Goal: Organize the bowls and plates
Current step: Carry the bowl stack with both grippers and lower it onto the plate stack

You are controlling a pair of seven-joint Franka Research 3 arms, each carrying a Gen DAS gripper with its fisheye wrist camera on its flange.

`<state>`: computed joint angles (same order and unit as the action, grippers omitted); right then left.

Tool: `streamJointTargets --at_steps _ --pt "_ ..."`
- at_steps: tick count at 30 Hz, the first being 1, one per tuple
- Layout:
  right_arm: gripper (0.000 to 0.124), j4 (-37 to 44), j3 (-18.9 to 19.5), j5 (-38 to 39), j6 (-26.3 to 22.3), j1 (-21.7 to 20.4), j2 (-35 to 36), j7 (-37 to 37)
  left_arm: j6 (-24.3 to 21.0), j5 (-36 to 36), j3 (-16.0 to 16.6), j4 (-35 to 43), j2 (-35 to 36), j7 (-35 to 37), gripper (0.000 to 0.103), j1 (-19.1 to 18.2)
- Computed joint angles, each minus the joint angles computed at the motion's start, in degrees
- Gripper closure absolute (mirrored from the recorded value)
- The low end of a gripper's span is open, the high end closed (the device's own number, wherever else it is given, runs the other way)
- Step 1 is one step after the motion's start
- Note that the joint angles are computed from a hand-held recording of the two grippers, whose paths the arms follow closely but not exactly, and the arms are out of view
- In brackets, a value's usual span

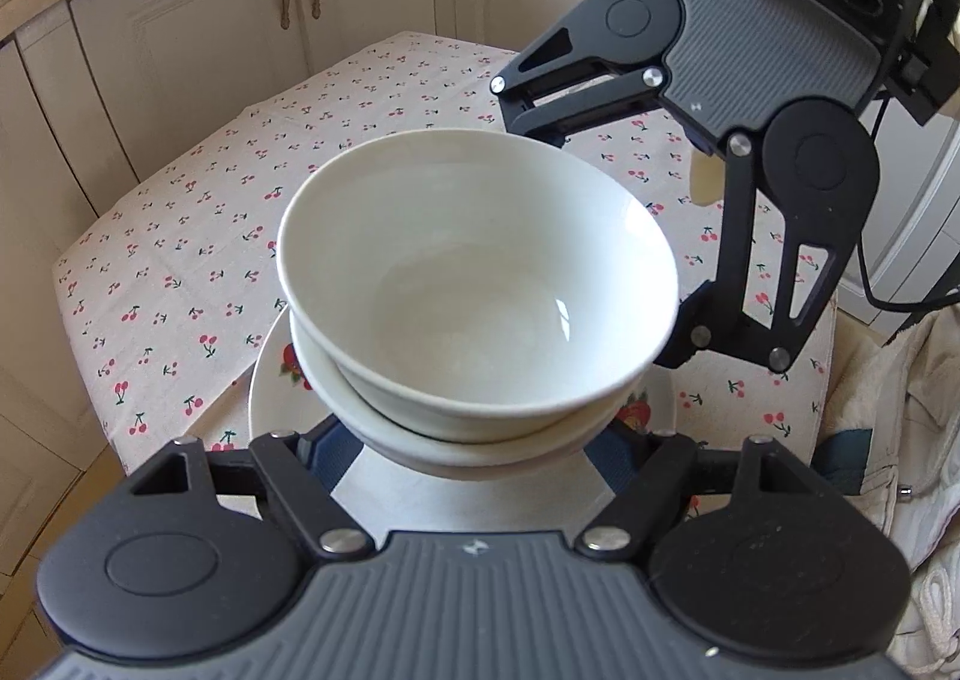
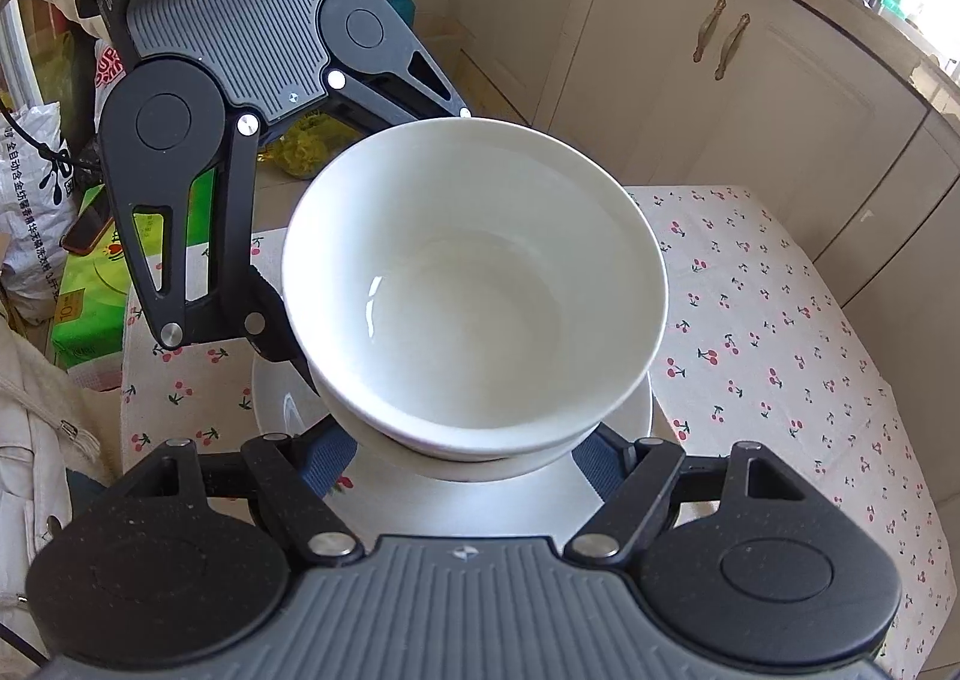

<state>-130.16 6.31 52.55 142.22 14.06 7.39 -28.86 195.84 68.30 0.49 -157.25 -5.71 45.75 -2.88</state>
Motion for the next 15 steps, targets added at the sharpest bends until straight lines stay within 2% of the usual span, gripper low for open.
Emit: streamJointTargets --at_steps 2,3,5,15 --pt "0.042 0.2 0.12 -0.76 0.5 0.29 0.52 0.88 0.46 -0.4 -0.1 0.23 0.72 0.56 0.024 0.4" --pt "0.042 0.4 0.19 -1.02 0.66 0.35 0.83 1.17 0.93 -3.13 -1.11 -0.95 0.52 3.11 0.024 1.25" --pt "0.042 0.86 0.34 -1.64 0.78 0.41 1.44 1.96 1.34 -2.65 -0.86 -0.83 0.95 2.77 0.024 1.39" --pt "0.042 1.33 0.62 -2.69 0.16 -0.05 2.03 3.46 3.19 5.15 -1.84 1.87 3.43 -3.49 0.024 4.89"
